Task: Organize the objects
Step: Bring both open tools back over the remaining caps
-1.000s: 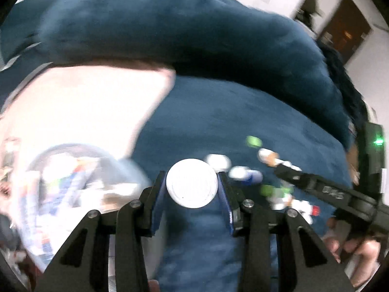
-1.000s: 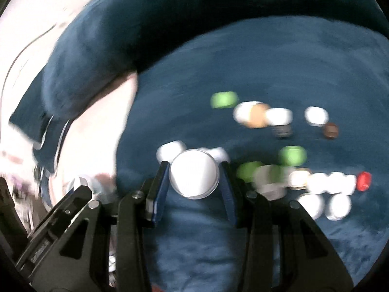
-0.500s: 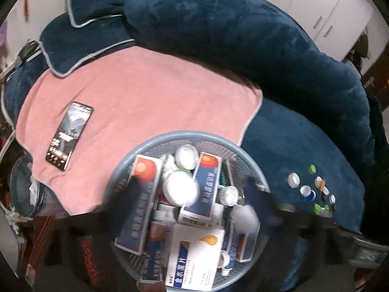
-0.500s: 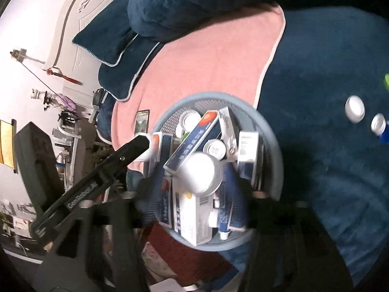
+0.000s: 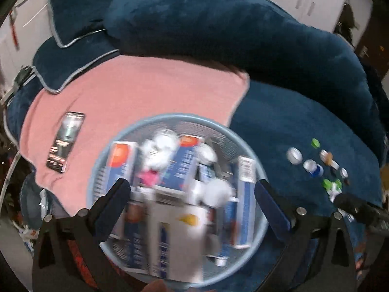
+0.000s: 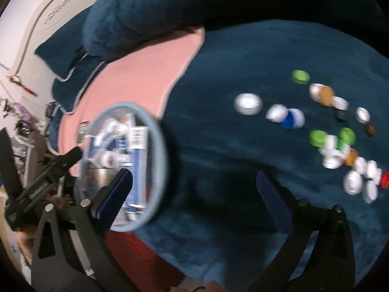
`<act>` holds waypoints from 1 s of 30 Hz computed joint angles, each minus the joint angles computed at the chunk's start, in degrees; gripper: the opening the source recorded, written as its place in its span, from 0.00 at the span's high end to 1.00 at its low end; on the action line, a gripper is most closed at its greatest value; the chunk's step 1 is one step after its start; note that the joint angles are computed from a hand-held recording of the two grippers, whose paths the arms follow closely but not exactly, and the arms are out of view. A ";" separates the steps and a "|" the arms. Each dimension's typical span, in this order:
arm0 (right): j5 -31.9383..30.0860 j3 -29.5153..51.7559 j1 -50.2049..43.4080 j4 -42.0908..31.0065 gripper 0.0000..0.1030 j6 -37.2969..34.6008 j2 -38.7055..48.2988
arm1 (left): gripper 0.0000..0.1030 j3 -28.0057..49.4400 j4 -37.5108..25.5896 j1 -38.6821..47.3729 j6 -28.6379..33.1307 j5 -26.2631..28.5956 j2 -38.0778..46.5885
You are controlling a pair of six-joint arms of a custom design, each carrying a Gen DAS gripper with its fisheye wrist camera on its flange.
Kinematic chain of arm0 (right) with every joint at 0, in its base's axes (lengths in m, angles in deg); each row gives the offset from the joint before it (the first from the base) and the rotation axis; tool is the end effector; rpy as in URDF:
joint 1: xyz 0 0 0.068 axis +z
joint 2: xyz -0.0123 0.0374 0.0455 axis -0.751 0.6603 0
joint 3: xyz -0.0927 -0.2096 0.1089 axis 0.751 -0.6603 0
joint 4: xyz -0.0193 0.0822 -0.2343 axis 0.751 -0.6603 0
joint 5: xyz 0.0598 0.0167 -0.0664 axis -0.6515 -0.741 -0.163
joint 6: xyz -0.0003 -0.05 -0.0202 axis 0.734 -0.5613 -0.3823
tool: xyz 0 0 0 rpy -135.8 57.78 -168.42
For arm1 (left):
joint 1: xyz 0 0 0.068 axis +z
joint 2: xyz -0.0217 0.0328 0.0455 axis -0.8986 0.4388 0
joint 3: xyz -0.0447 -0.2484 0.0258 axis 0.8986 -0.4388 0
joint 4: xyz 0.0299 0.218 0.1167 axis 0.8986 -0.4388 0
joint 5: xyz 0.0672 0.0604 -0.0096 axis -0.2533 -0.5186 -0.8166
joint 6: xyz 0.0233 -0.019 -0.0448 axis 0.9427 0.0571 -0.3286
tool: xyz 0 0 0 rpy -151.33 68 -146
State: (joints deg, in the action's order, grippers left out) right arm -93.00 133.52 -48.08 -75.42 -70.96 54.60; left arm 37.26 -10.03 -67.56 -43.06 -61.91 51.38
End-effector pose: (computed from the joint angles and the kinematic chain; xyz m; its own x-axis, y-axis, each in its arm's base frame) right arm 0.2449 0.0181 0.2545 -0.9150 -0.2401 -0.3242 -0.3525 0.8666 0.3531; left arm 0.1752 -0.0069 0.2874 -0.7870 -0.3535 -0.5056 -0.3444 0.9317 -0.1153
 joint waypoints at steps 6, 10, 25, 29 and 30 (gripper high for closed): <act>-2.71 8.07 -17.36 -3.00 0.00 -6.41 10.06 | 0.01 1.15 0.97 -16.94 -10.17 -6.37 3.88; -3.15 15.89 -26.58 -3.93 0.00 -6.48 18.51 | 0.01 4.89 5.37 -24.28 -12.41 -7.47 12.68; 2.98 26.48 -31.07 -1.48 0.00 -8.89 33.21 | 0.01 14.29 10.84 -37.33 -10.79 -6.10 34.42; 9.36 24.56 -29.87 5.05 0.00 -5.74 33.83 | 0.01 13.45 11.27 -36.37 -11.49 -4.49 34.18; 11.77 23.08 -28.72 7.43 0.00 -5.04 33.89 | 0.01 13.68 11.23 -36.18 -11.29 -4.34 34.29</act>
